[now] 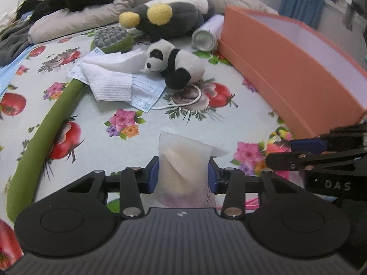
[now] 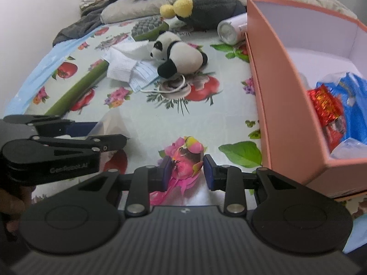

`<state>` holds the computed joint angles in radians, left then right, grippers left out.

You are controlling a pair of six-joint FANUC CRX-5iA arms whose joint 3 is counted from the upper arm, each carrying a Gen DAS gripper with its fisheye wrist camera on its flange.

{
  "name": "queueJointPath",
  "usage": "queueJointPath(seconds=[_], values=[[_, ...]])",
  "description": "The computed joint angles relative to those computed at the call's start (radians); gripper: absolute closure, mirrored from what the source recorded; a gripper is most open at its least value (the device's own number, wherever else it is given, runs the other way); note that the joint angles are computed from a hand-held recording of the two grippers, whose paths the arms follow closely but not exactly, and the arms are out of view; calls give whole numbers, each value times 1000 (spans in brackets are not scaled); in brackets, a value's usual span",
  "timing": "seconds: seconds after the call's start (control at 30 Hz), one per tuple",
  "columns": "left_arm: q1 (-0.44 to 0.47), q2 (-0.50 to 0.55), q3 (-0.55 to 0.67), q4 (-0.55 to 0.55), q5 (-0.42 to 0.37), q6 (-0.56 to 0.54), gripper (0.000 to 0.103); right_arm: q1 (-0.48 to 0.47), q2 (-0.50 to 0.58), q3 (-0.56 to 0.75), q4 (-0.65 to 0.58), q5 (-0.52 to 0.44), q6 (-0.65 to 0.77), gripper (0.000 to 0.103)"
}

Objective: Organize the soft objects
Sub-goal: 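Carry the sponge bag and pink feather toy over the pink box with both grippers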

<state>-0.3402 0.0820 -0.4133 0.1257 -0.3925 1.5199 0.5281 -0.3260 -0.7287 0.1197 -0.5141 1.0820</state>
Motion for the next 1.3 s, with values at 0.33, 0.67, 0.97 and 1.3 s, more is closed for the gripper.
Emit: queueJointPath(seconds=[0.33, 0.67, 0.97, 1.3], values=[[-34, -164, 13, -159, -40, 273, 55, 59, -156, -67, 176, -5, -179, 70], [-57, -297, 16, -170, -63, 358, 54, 115, -308, -90, 302, -31, -305, 70], [-101, -349, 41, -195, -95, 419, 54, 149, -416, -101, 411, -85, -381, 70], [-156, -324, 83, -173, -109, 408, 54, 117, -487, -91, 401, -178, -358, 70]])
